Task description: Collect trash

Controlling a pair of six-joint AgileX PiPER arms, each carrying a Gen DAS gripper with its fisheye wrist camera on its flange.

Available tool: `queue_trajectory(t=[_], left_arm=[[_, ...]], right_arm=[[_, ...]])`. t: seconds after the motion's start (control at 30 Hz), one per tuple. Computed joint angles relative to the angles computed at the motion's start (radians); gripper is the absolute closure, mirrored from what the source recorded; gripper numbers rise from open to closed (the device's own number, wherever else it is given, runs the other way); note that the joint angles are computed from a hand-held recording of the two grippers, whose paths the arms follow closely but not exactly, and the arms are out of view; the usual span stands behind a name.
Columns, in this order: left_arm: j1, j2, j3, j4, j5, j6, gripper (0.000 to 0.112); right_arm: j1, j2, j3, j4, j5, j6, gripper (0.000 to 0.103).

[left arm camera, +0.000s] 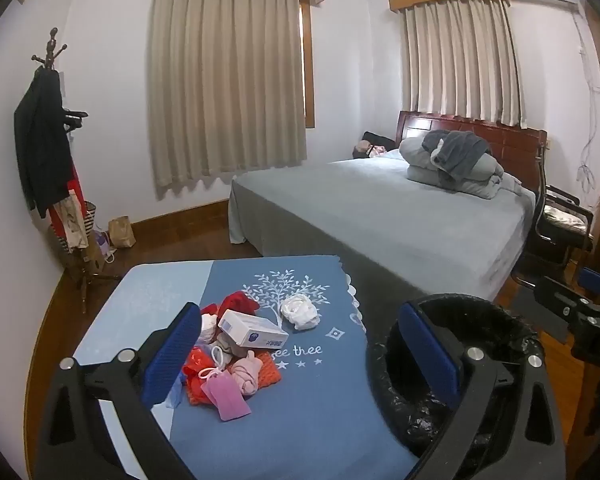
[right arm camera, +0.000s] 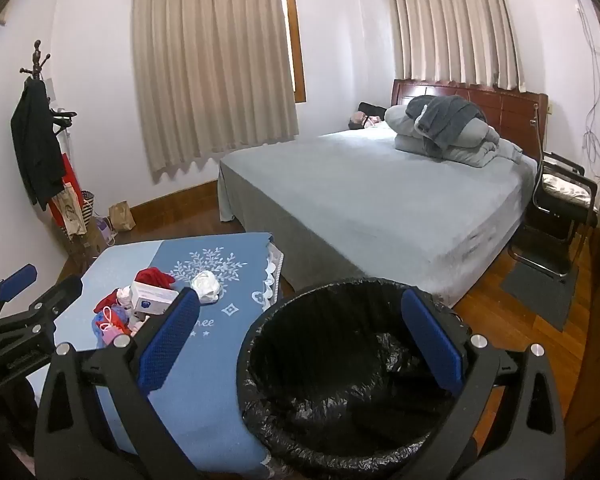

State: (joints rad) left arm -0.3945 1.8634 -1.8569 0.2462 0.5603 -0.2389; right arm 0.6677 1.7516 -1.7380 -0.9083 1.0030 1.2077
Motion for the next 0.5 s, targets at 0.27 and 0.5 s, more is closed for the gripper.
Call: queue_trajectory(t=[0.27,0.5], left_arm=[[0.002,0.008,-0.052,-0.013,0.043,0.009,0.015],[-0.003,-0.005,-0.012,0.01,0.009,-0.01,0.015]], right_arm=[[-0.003,-0.001,0.001,0.003,-0.002,-0.005,0.005],[0.001,0.004,-0.006,0.002,0.006,-0.006,0.005]])
